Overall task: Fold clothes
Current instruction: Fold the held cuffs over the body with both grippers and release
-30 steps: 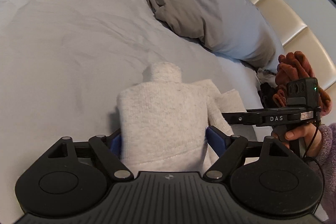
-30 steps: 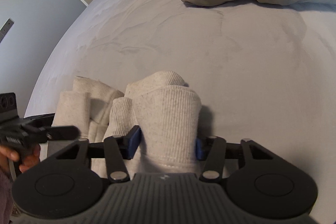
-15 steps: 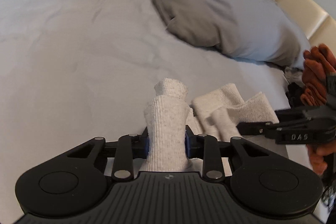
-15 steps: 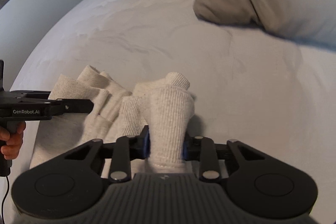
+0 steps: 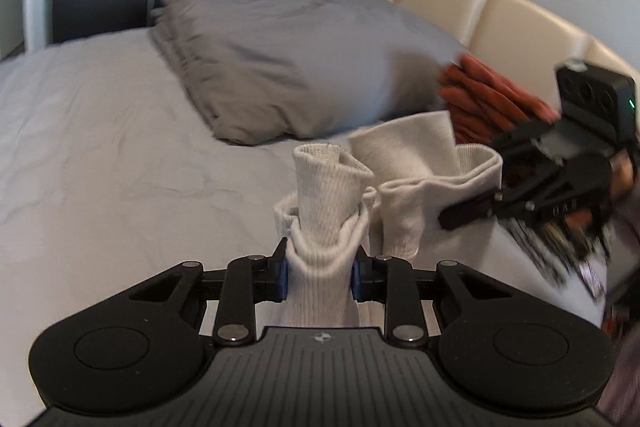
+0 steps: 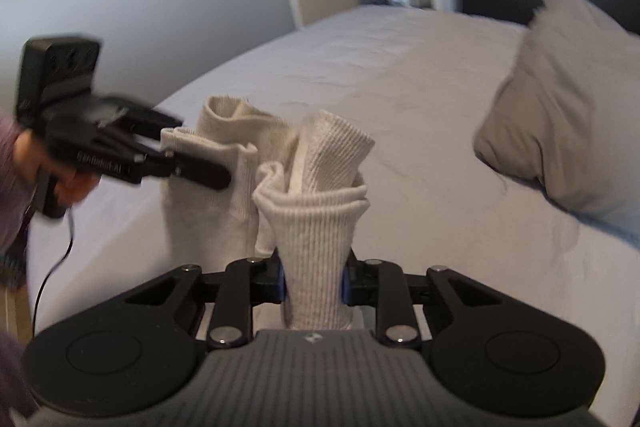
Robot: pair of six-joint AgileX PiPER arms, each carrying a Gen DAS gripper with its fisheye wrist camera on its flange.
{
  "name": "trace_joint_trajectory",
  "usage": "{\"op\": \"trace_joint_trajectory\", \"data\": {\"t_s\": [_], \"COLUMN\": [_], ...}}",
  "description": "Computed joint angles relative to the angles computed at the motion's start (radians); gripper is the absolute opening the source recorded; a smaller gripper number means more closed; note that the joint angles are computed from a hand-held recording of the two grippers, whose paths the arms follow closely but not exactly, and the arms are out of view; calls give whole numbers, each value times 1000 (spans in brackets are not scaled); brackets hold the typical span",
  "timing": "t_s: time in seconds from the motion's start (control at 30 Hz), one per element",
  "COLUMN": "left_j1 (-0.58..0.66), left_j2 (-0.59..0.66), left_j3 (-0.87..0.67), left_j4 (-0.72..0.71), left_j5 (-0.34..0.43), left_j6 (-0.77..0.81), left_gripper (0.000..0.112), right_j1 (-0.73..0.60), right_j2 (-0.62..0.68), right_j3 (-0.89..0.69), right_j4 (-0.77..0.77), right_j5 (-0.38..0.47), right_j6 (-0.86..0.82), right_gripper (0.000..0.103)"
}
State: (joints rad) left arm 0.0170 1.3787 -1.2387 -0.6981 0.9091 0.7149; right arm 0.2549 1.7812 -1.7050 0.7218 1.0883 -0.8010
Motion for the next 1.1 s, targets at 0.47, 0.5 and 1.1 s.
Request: {"op": "trace_joint_trajectory", "data": {"t_s": [0.47, 0.5, 1.1], "left_j1": [-341, -386, -659], "left_j2": [-380, -396, -521], "left_j3": [303, 335, 452], "left_j4": [378, 417, 568], "left_j5": [57, 38, 143], "left_j6": [-148, -186, -429], "left_gripper": [25, 24, 42], "right_j1": [31, 49, 208], "right_j2": [-411, -428, -723], "right_j3": [606, 646, 949], "right_j4": [-44, -58, -286], "right_j5": [-64, -91, -161], "right_j6": [-425, -440, -372], "right_gripper": [27, 27, 56]}}
